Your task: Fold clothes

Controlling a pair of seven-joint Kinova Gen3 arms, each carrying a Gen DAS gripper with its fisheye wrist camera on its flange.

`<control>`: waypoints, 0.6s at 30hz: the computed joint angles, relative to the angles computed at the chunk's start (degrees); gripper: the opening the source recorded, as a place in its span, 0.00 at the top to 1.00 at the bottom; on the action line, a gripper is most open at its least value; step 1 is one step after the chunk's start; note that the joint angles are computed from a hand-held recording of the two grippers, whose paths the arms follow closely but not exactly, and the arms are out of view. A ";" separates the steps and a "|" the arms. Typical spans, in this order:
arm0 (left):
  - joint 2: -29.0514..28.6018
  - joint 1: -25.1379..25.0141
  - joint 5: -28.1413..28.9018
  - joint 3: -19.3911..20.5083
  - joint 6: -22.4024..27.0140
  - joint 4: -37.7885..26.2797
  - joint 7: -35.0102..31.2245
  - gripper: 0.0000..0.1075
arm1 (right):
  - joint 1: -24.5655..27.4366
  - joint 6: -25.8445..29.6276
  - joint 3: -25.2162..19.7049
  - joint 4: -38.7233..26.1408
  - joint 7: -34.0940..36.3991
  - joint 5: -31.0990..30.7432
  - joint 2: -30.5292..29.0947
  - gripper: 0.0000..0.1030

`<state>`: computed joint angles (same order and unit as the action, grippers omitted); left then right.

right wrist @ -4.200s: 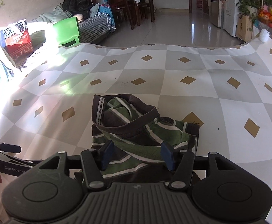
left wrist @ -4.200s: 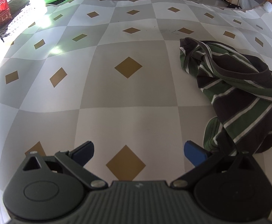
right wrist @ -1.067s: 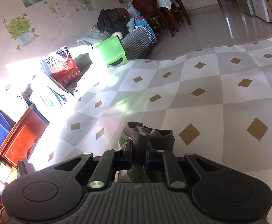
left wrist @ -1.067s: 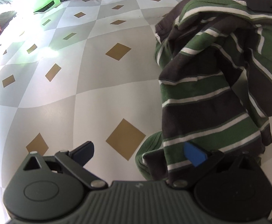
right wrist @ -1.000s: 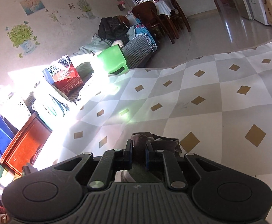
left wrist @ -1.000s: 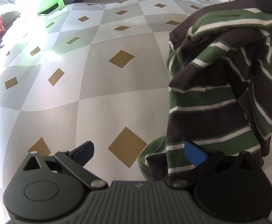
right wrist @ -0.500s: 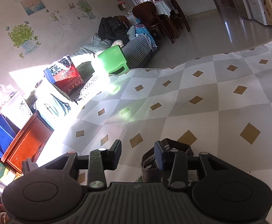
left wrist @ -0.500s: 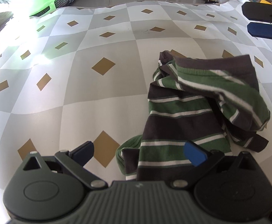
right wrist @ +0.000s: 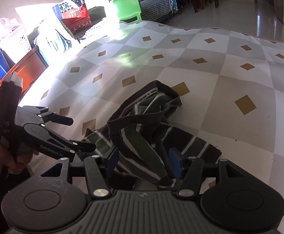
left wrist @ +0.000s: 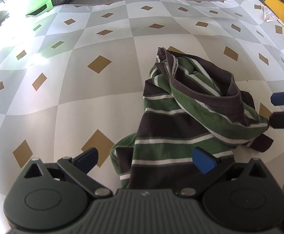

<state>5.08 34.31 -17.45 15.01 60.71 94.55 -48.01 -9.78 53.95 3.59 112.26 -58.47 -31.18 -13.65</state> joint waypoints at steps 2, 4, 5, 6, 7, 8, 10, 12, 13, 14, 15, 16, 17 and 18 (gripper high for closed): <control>0.07 -0.11 0.25 -0.07 0.02 0.05 -0.04 0.04 | -0.26 0.17 -0.73 0.35 0.16 1.20 0.20 0.43; 0.19 0.11 -0.25 0.00 0.11 0.07 0.27 0.04 | -0.71 0.18 -1.75 0.40 0.24 2.72 0.61 0.43; 0.23 0.24 -0.52 0.03 0.18 0.08 0.41 0.04 | -1.01 0.06 -2.15 0.48 0.51 3.28 0.75 0.42; 0.27 0.36 -0.80 0.05 0.25 0.11 0.53 0.04 | -1.28 -0.24 -2.58 0.56 0.65 3.87 0.92 0.42; 0.28 0.39 -0.86 0.03 0.29 0.15 0.54 0.04 | -1.53 -0.63 -3.03 0.64 0.68 4.50 1.09 0.42; 0.29 0.40 -0.90 0.00 0.33 0.20 0.55 0.04 | -1.70 -1.19 -3.47 0.81 0.42 5.08 1.25 0.41; 0.31 0.27 -0.66 -0.10 0.32 0.31 0.44 0.04 | -1.90 -2.51 -4.25 1.23 -0.69 6.25 1.68 0.41; 0.32 0.12 -0.40 -0.18 0.31 0.37 0.26 0.04 | -2.20 -3.26 -4.78 1.36 -1.54 7.42 2.32 0.41; 0.29 0.07 -0.33 -0.20 0.27 0.41 0.17 0.04 | -2.34 -3.68 -5.19 1.40 -2.16 8.19 2.73 0.41; 0.22 0.05 -0.28 -0.19 0.19 0.47 0.08 0.04 | -2.46 -4.13 -5.44 1.51 -2.72 8.70 3.08 0.41; 0.15 0.01 -0.25 -0.18 0.12 0.52 -0.01 0.04 | -2.58 -4.56 -5.61 1.65 -3.21 9.06 3.40 0.41; 0.09 -0.01 -0.22 -0.17 0.06 0.58 -0.11 0.04 | -2.69 -4.99 -5.78 1.78 -3.70 9.42 3.73 0.41; 0.03 -0.05 -0.19 -0.15 0.01 0.63 -0.21 0.04 | -2.73 -5.38 -5.90 1.89 -4.42 9.61 4.06 0.41; -0.03 -0.08 -0.16 -0.13 -0.03 0.69 -0.31 0.04 | -2.74 -5.75 -5.99 1.99 -5.25 9.72 4.38 0.41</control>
<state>5.05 34.23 -17.61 14.88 60.68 95.24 -48.32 -12.52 48.20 -2.40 114.25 -63.72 -21.45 -9.27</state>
